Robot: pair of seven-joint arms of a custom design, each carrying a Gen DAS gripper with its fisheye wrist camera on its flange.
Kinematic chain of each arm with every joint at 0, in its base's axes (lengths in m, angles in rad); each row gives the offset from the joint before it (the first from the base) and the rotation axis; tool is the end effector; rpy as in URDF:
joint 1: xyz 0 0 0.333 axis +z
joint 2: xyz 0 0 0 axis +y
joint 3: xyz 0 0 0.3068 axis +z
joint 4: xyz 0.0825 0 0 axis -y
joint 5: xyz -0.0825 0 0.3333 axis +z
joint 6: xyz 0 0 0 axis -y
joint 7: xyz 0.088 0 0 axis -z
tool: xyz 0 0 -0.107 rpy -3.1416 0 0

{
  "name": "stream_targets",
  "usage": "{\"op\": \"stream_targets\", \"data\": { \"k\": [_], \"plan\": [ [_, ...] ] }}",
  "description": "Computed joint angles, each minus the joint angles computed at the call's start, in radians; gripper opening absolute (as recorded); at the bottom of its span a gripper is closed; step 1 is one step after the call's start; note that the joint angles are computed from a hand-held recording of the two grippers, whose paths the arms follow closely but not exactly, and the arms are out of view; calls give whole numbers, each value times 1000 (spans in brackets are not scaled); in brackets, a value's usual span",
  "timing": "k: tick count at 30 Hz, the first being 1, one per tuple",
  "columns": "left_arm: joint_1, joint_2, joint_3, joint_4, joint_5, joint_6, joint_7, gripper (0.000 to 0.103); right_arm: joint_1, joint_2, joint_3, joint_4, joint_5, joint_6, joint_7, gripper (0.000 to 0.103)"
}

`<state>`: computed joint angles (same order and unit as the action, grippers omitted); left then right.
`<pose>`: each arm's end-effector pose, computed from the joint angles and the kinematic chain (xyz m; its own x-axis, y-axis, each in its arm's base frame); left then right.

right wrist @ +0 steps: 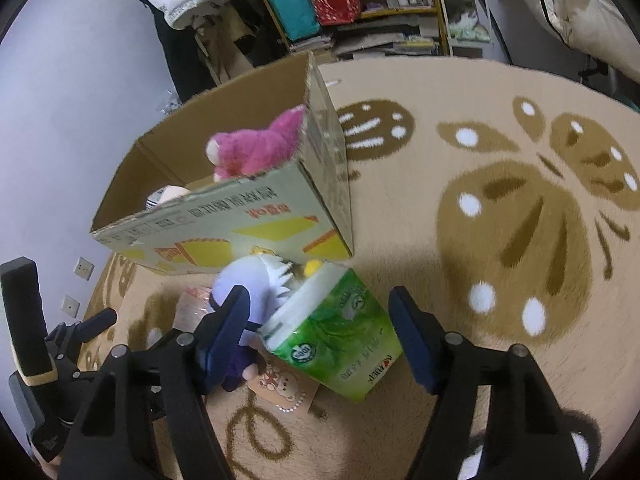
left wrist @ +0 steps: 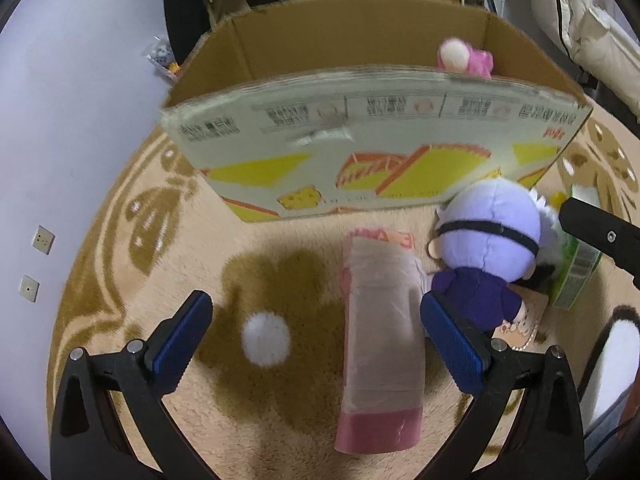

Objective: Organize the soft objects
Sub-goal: 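Move the right tool back toward the green tissue pack and plush doll, then grasp the pink-wrapped roll with the left tool while the right grasps the green tissue pack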

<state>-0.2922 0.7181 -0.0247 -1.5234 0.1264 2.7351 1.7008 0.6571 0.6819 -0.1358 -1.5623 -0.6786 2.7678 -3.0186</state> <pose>0.6690 -0.2203 0.3146 -0.4791 -0.8661 -0.1429 -0.7451 0.4873 -0.4553 0.5769 0.3853 0.3206 -0.3920 -0.8478 -0.3571 -0.6729 0.5290 -0.5172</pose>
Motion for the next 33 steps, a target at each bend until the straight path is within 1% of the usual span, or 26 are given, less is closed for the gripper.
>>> {"op": "stream_targets", "data": {
  "k": [1, 2, 4, 5, 6, 8, 10, 12, 15, 17, 21, 23, 24, 26, 29, 31, 33],
  "plan": [
    [-7, 9, 7, 12, 6, -18, -3, 103, -9, 3, 9, 2, 10, 2, -9, 76],
    [-14, 14, 17, 14, 15, -20, -11, 103, -16, 8, 16, 3, 20, 7, -16, 76],
    [-45, 14, 58, -2, 51, 13, -51, 103, -28, 16, 30, 12, 43, -10, -49, 76],
    [-46, 13, 59, -6, 58, 17, -55, 103, -34, 20, 40, 21, 58, -29, -69, 76],
    [-38, 12, 49, -6, 57, 14, -48, 103, -40, 21, 45, 20, 72, -30, -79, 76],
    [-25, 10, 31, -10, 50, 10, -35, 103, -36, 16, 35, 4, 81, -10, -63, 75],
    [-27, 14, 32, -10, 54, 14, -32, 103, -32, 9, 26, -12, 86, -1, -48, 73],
    [-28, 11, 30, -25, 52, 38, -37, 103, -22, -2, 13, -27, 82, -1, -26, 70],
    [-19, 11, 18, -30, 27, 45, -42, 103, -17, -13, 6, -43, 79, -11, -1, 64],
    [-16, 13, 16, -30, 21, 44, -36, 103, -15, -22, 5, -51, 74, -24, 12, 59],
    [4, 23, -9, -15, -1, 11, 1, 103, -12, -38, 2, -69, 56, -44, 52, 50],
    [-12, 25, 9, -18, 10, 13, -5, 102, -18, -39, 11, -68, 53, -61, 53, 37],
    [-21, 26, 20, -20, 20, 16, -10, 102, -23, -39, 18, -65, 54, -71, 47, 34],
    [-35, 30, 36, -21, 37, 15, -18, 103, -28, -35, 28, -54, 56, -94, 36, 31],
    [-21, 32, 20, -12, 25, -4, -15, 102, -25, -38, 27, -50, 40, -106, 40, 30],
    [3, 44, -3, 7, 6, -20, 7, 98, -21, -45, 20, -54, 20, -110, 48, 30],
    [26, 50, -31, 20, -18, -38, 40, 82, -13, -54, 5, -66, -11, -95, 79, 30]
  ]
}}
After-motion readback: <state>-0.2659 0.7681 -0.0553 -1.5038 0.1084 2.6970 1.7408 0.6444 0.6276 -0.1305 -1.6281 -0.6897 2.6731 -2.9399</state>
